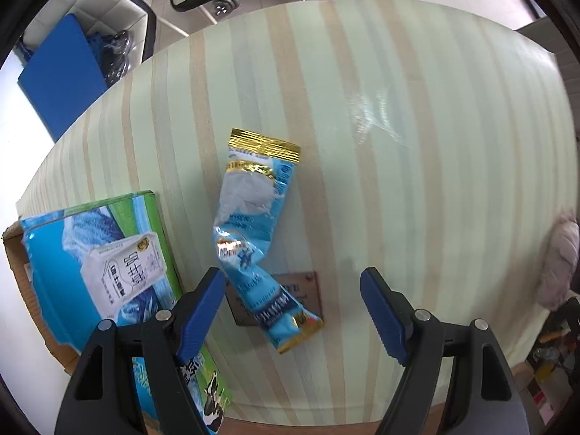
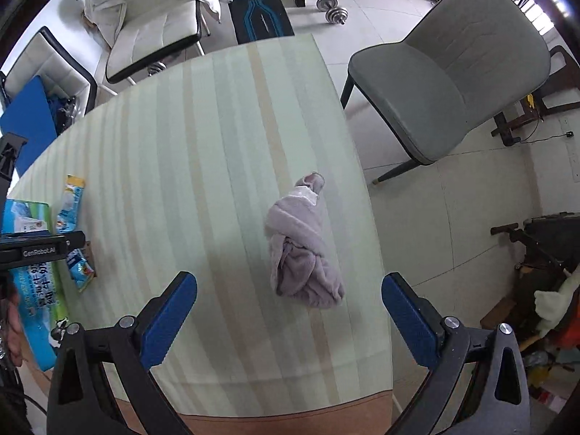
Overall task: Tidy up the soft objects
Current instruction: 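Grasp the blue-and-gold sachet with left tool while right grasps the pink towel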
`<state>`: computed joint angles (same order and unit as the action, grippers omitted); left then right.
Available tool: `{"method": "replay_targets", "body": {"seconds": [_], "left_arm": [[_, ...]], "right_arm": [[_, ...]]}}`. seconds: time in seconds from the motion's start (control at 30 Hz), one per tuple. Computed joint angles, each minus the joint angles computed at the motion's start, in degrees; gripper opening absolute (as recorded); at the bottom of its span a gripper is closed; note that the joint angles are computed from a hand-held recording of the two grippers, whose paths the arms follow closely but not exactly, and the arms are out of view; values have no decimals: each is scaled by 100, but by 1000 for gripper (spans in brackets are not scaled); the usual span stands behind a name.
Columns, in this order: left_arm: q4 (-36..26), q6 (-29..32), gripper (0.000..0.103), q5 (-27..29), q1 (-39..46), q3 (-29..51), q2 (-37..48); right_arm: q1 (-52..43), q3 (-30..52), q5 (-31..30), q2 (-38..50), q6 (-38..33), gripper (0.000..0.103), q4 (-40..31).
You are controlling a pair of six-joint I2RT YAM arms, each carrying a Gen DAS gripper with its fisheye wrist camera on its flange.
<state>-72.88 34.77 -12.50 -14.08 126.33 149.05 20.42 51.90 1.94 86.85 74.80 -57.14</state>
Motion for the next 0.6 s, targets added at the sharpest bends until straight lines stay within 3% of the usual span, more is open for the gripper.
{"method": "replay_targets", "body": {"seconds": [0.13,0.2,0.33,0.37,0.4,0.5,0.6], "left_arm": [[60,-120,72,-74,-10,250,278],[223,-117,40,-61,28,238,280],[342,-42,19,197,153,189,207],[250,-20,19,301,190,280,236],[142,-8,18,387,215,334,249],[316,65,17,598,262,-225,-150],[235,145,16,898,369,-508,-495]], "right_arm": [[-547,-470,-260,302,-551,103,657],[-768,-700,-430,437,-718,103,994],[-946,-941,-668,686,-924,99,1448],[-961,-942,-705,760,-976,90,1535],[-939,-1013,-743,753,-978,74,1622],[-778,-1055,-680,849,-869,43,1810],[-574,-1279,-827,477,-492,37,2074]]}}
